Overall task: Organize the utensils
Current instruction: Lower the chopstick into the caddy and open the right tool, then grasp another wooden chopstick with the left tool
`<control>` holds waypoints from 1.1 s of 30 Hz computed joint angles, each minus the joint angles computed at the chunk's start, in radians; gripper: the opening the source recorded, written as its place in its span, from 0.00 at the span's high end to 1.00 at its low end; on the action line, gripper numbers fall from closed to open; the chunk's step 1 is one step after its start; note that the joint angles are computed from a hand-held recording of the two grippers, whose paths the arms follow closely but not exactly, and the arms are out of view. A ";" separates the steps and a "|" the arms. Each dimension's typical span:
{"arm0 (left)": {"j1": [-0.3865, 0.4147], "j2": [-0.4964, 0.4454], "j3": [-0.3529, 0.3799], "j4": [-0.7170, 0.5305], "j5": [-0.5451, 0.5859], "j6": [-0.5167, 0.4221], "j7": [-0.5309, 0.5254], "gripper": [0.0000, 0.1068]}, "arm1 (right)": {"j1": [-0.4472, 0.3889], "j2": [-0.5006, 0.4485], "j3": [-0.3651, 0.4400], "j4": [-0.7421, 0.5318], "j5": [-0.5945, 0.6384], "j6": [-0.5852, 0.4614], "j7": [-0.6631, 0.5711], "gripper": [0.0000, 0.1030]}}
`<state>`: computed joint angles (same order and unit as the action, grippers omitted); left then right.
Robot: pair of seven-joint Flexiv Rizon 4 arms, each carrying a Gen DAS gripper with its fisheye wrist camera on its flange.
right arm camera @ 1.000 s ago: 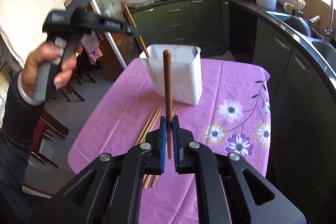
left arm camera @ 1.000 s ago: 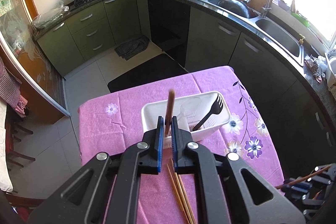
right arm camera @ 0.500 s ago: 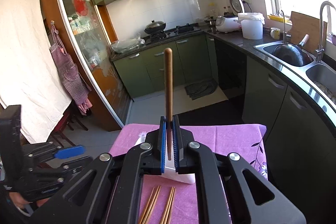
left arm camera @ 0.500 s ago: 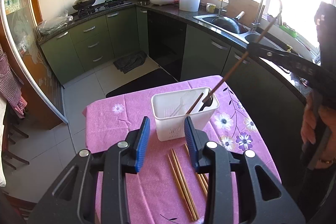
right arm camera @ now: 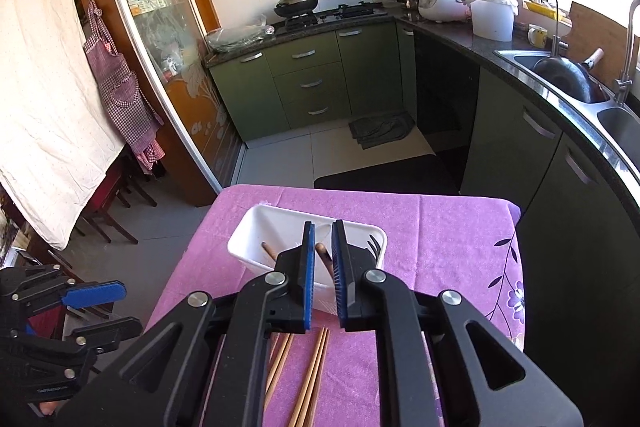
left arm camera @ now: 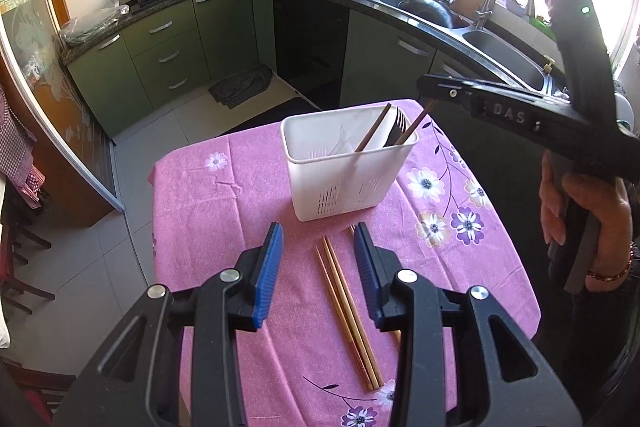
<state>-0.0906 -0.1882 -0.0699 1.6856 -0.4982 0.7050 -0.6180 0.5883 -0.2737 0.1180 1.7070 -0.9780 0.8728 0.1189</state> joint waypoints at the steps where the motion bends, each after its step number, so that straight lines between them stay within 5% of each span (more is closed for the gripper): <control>1: -0.001 0.000 0.001 0.003 0.004 -0.003 -0.002 0.67 | 0.007 0.014 0.001 0.012 -0.020 -0.004 0.012 0.90; 6: -0.002 -0.010 0.007 0.027 0.037 -0.049 -0.023 0.67 | 0.030 0.078 0.046 0.095 -0.091 -0.033 0.084 0.89; 14: -0.032 -0.093 0.020 0.048 0.209 -0.068 -0.141 0.67 | 0.044 0.080 0.110 0.228 -0.004 -0.034 0.128 0.89; 23: -0.073 -0.215 0.026 -0.019 0.370 -0.067 -0.305 0.67 | 0.028 0.043 0.085 0.339 0.071 0.109 0.179 0.89; 33: -0.102 -0.266 0.034 -0.061 0.453 -0.068 -0.389 0.80 | 0.021 0.034 0.076 0.347 0.097 0.145 0.155 0.89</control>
